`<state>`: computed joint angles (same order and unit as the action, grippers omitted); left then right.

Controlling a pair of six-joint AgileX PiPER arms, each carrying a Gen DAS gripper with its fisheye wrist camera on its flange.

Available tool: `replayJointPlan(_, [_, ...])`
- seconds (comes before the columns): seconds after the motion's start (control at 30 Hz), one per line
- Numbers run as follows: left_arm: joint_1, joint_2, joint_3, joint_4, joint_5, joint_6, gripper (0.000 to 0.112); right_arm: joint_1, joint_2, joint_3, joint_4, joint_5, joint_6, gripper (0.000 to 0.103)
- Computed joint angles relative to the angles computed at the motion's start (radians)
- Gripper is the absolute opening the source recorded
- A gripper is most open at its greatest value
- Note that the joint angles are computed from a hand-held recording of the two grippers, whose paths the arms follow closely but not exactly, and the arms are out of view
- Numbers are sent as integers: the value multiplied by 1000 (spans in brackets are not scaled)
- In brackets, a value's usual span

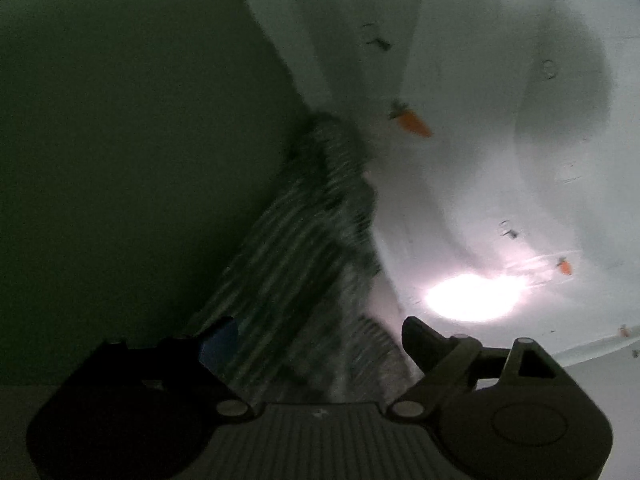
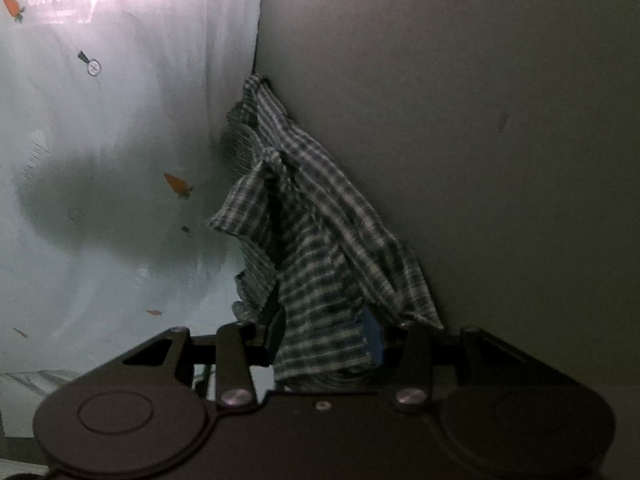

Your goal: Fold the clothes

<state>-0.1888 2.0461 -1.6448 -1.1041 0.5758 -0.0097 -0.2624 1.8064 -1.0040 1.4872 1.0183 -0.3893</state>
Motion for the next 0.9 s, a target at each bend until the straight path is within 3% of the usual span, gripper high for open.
replayJointPlan(0.1, [2,-48,80,12,-8,2,89,23,3,-61,-107,-41,74,45])
replayJointPlan(0.2, [4,-65,101,18,-9,10,89,27,31,-87,-72,-15,43,45])
replayJointPlan(0.37, [-14,15,-51,149,37,-116,89,34,97,-152,9,58,-5,40])
replayJointPlan(0.47, [-10,18,-56,159,69,-99,89,49,146,-231,43,83,-25,35])
replayJointPlan(0.63, [-19,56,-117,203,109,-127,89,124,255,-435,83,32,18,11])
replayJointPlan(0.77, [-26,88,-179,219,124,-122,89,162,338,-597,113,-1,47,11])
replayJointPlan(0.83, [-26,115,-218,194,130,-97,89,164,359,-610,184,-19,59,22])
replayJointPlan(0.9, [-26,154,-275,187,144,-98,89,163,364,-599,236,-39,51,26])
